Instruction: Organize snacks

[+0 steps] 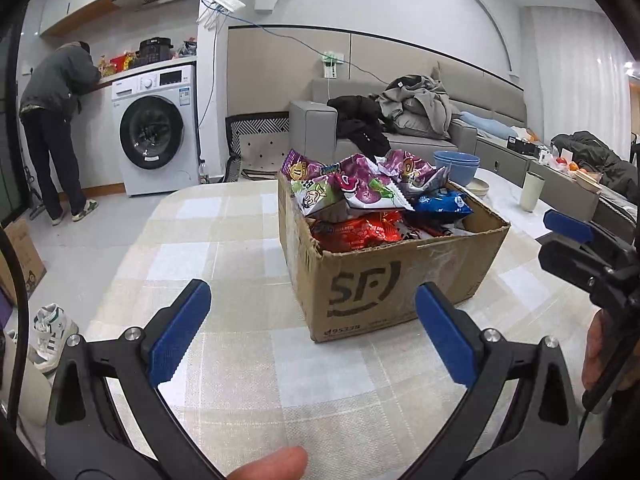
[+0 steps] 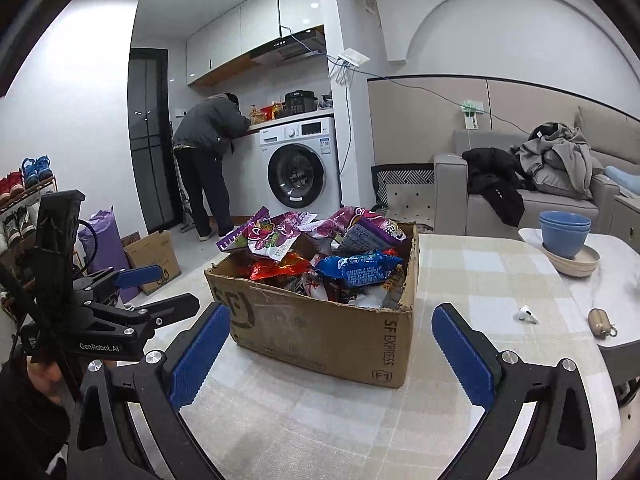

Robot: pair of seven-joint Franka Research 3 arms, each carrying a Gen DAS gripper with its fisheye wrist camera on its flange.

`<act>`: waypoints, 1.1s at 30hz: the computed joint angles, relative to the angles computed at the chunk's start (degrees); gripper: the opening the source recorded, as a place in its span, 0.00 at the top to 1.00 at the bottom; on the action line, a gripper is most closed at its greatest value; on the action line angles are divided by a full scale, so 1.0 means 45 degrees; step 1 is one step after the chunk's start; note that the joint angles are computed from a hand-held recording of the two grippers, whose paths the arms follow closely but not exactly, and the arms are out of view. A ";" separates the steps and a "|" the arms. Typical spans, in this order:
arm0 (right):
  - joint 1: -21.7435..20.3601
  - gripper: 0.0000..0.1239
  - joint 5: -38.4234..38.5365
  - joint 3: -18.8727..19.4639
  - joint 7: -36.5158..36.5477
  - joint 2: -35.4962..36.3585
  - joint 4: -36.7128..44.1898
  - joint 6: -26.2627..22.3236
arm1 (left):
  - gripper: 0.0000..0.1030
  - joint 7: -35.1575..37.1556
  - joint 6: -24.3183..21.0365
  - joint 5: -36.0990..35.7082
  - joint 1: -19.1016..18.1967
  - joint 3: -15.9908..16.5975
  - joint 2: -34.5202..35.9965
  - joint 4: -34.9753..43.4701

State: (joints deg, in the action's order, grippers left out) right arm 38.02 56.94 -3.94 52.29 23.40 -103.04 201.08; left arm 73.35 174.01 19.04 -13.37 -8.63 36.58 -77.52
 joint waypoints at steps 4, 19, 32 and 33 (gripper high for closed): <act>-0.0680 0.17 -0.1078 0.0776 0.0662 -0.0007 -0.0297 0.0562 | 0.01 -0.0287 0.0517 0.0162 -0.0162 0.0317 0.0138 -0.0125; -0.1056 0.17 -0.1490 0.1362 0.0632 0.0284 -0.0546 0.1579 | 0.01 -0.0934 0.0773 0.0795 -0.0618 0.0945 0.0581 0.0187; -0.1195 0.17 -0.1538 0.1544 0.0662 0.0400 -0.0532 0.2026 | 0.01 -0.0645 0.0804 0.0811 -0.0631 0.0869 0.1010 0.0698; -0.1215 0.17 -0.1531 0.1570 0.0646 0.0401 -0.0528 0.2032 | 0.01 -0.0655 0.0846 0.0820 -0.0636 0.0880 0.0942 0.0582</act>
